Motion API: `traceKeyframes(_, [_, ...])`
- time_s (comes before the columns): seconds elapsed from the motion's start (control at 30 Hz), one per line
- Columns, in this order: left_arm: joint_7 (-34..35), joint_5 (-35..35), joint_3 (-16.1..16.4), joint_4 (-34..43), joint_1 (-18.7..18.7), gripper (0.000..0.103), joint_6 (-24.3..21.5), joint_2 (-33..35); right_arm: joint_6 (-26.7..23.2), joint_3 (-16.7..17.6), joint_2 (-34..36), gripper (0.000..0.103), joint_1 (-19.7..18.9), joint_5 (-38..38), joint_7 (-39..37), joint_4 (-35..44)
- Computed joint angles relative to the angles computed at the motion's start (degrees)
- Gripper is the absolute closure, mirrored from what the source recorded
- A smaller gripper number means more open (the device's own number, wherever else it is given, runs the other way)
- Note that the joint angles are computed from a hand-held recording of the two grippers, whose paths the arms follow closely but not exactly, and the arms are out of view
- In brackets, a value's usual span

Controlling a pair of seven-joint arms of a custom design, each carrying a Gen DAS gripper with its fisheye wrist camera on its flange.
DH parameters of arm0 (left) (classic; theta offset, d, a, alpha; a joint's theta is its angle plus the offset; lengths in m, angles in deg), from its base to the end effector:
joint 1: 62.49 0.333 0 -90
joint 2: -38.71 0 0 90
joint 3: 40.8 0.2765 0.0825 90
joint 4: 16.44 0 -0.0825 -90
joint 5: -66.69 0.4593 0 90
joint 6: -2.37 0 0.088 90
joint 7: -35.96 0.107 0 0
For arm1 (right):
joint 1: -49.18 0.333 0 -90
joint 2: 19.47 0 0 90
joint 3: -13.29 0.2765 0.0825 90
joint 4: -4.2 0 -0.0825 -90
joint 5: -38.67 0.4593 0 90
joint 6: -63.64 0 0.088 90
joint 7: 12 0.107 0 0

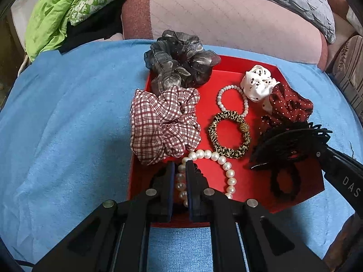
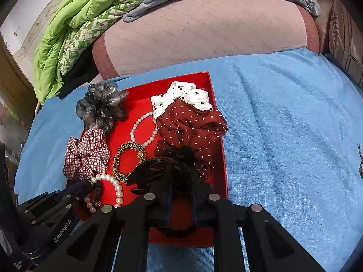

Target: Organize jewelry

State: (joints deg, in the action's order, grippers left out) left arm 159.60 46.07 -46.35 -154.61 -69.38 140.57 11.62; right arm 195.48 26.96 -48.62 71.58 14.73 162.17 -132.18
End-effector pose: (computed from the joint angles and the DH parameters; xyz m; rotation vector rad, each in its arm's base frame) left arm 0.5203 -0.1174 0.4725 -1.3231 2.4860 -0.6844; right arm 0.4298 0.3061 0.4920 -1.1795 2.3109 -0.4878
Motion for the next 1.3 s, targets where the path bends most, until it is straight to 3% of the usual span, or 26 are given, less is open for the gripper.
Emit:
traceKeyframes(0.03, [0.2, -0.2, 0.1, 0.0, -0.1, 0.086, -0.1, -0.1, -0.2, -0.1, 0.1, 0.084, 0.1, 0.1, -0.2, 0.1])
traceKeyframes(0.1, [0.7, -0.8, 0.4, -0.6, -0.3, 0.070, 0.4, -1.0, -0.5, -0.1, 0.1, 0.084, 0.1, 0.2, -0.3, 0.1])
traceKeyframes(0.2, [0.9, -1.6, 0.8, -1.5, -0.4, 0.060, 1.2, -2.7, -1.2, 0.0, 0.5, 0.076, 0.1, 0.2, -0.3, 0.7])
traceKeyframes(0.3, [1.1, -2.4, 1.3, -1.9, -0.5, 0.059, 0.8, -4.1, -2.1, 0.2, 0.4, 0.061, 0.2, -0.1, -0.3, 1.0])
traceKeyframes(0.47, [1.5, -2.5, 1.8, -3.1, -0.1, 0.056, 1.0, -6.7, -3.7, 0.5, -0.6, 0.053, 0.5, -0.4, 0.0, 1.1])
traceKeyframes(0.53, [1.1, -2.1, 1.7, -4.1, 0.5, 0.054, 1.7, -8.0, -4.1, 0.8, -1.4, 0.044, 0.7, -0.5, 0.3, 0.8])
traceKeyframes(0.97, [0.5, 0.3, 2.8, -9.8, 2.5, 0.043, 3.4, -15.7, -7.8, 3.2, -1.9, 0.044, 4.0, -0.6, -1.4, 2.8])
traceKeyframes(1.3, [0.4, 1.7, 4.1, -16.1, 4.4, 0.040, 2.5, -24.9, -13.3, 5.4, -1.3, 0.038, 6.8, -0.5, 2.6, 4.6])
